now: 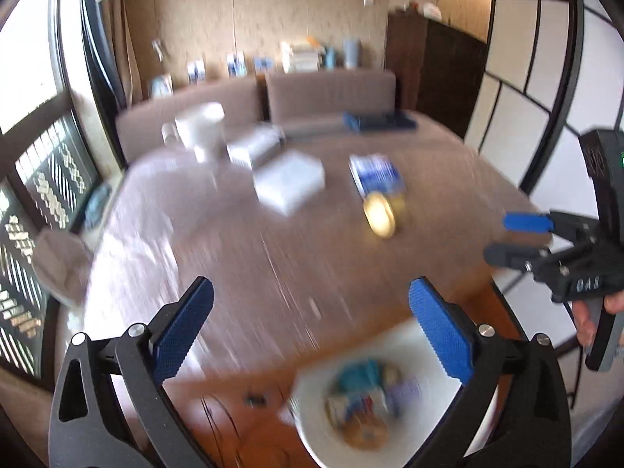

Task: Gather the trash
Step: 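Grasp the blue-and-white tissue pack with the right tool while the left tool grasps the white medicine box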

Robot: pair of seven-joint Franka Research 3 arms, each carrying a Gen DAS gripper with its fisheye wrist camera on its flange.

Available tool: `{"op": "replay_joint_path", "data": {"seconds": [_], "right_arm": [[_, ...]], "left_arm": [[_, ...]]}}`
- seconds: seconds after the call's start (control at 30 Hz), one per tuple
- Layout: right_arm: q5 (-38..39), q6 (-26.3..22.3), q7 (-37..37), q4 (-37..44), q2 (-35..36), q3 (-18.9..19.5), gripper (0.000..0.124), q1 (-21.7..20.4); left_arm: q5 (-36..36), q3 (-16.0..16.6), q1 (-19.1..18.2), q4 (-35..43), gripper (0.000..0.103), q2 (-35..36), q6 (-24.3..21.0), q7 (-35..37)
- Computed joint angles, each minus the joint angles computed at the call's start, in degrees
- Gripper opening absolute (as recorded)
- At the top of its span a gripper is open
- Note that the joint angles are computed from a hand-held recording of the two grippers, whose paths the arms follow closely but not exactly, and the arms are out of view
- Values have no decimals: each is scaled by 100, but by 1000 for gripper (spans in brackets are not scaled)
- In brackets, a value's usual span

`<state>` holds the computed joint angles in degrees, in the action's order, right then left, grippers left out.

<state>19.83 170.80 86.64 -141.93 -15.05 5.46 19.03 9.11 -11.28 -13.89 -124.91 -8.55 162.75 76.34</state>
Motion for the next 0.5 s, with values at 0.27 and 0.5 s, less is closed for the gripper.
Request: {"op": "replay_joint_path", "data": {"seconds": [0.27, 0.5], "right_arm": [[-2909, 1, 2692, 1559, 1286, 814, 92, -1220], [-4057, -803, 3771, 2863, 2348, 294, 92, -656]], "left_arm": [[212, -26, 413, 2130, 101, 1705, -383, 850], [-428, -303, 604, 4434, 101, 3439, -1423, 2226]]}}
